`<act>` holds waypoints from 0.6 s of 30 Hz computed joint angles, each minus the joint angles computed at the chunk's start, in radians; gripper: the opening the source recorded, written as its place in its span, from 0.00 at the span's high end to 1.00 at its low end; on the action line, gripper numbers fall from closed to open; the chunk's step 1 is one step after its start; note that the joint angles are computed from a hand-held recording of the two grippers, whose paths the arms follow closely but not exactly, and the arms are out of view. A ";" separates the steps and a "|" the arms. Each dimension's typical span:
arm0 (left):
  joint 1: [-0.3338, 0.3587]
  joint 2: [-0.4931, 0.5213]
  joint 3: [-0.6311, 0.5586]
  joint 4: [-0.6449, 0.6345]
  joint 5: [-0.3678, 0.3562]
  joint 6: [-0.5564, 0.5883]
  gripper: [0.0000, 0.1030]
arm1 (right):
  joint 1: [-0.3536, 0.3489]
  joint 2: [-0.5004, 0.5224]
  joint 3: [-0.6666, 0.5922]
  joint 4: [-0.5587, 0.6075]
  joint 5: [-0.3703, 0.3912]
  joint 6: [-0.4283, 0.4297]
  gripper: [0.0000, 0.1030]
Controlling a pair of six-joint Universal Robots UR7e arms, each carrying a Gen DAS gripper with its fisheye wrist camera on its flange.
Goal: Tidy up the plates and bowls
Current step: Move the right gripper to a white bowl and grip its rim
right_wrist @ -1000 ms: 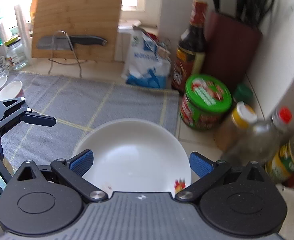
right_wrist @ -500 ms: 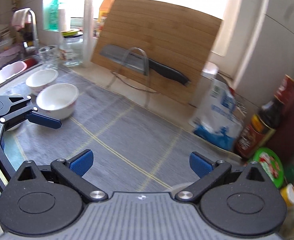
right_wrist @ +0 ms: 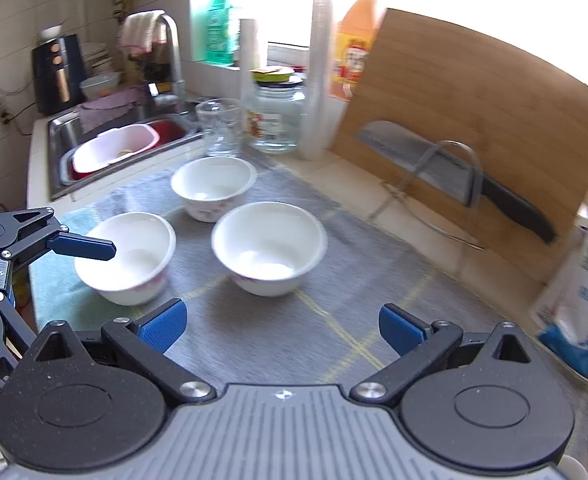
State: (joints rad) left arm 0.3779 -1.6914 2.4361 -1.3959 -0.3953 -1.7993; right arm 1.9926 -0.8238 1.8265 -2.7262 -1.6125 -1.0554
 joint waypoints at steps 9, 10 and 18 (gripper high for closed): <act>-0.088 -0.131 0.008 0.436 -0.175 -0.307 0.01 | 0.062 0.087 -0.041 0.128 0.087 0.009 0.00; -0.084 -0.150 0.016 0.439 -0.178 -0.302 0.01 | 0.066 0.101 -0.053 0.149 0.093 0.016 0.00; -0.051 -0.284 0.085 0.336 -0.129 -0.135 0.02 | 0.095 0.194 -0.118 0.220 0.084 0.066 0.01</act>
